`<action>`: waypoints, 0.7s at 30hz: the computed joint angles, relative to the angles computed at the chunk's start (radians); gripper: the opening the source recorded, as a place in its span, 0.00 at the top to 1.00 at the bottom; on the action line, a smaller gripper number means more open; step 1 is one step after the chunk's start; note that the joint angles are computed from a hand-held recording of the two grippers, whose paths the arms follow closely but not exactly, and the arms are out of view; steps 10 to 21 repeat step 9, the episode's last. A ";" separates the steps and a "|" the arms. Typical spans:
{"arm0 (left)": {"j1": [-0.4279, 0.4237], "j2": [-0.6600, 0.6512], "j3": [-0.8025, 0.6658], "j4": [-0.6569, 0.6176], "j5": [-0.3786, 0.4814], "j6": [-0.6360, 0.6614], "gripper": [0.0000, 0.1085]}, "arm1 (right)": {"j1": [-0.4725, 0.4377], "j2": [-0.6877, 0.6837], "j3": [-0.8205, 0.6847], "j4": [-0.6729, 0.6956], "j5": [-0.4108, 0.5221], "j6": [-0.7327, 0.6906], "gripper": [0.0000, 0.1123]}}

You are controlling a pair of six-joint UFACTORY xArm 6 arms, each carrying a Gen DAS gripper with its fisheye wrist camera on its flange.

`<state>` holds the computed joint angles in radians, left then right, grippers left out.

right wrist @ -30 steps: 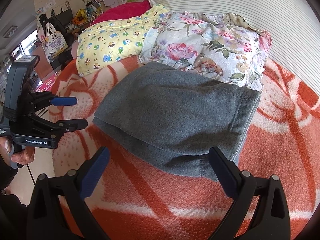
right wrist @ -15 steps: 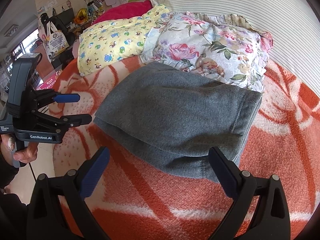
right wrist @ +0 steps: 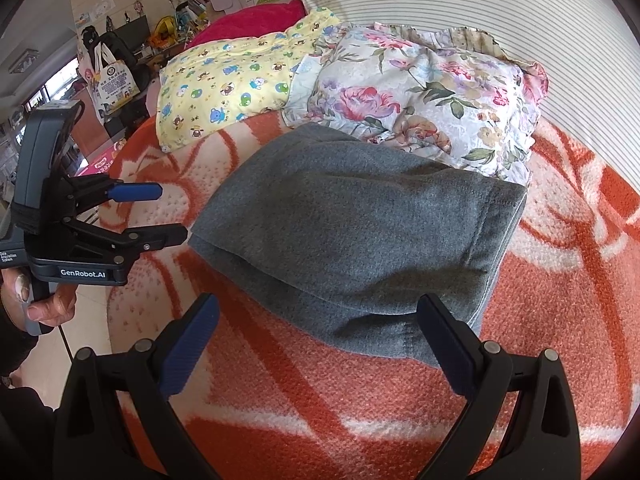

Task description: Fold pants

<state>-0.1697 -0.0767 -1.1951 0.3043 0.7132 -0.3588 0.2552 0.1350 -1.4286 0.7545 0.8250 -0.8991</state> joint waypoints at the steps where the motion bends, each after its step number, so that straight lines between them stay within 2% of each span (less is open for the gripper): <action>1: -0.001 -0.001 0.000 0.000 0.000 -0.001 0.30 | 0.000 0.000 -0.001 -0.001 0.000 0.001 0.12; 9: -0.021 0.001 -0.013 0.009 0.034 -0.008 0.30 | 0.000 -0.007 0.010 0.010 -0.002 -0.002 0.12; 21: -0.021 0.001 -0.013 0.009 0.034 -0.008 0.30 | 0.000 -0.007 0.010 0.010 -0.002 -0.002 0.12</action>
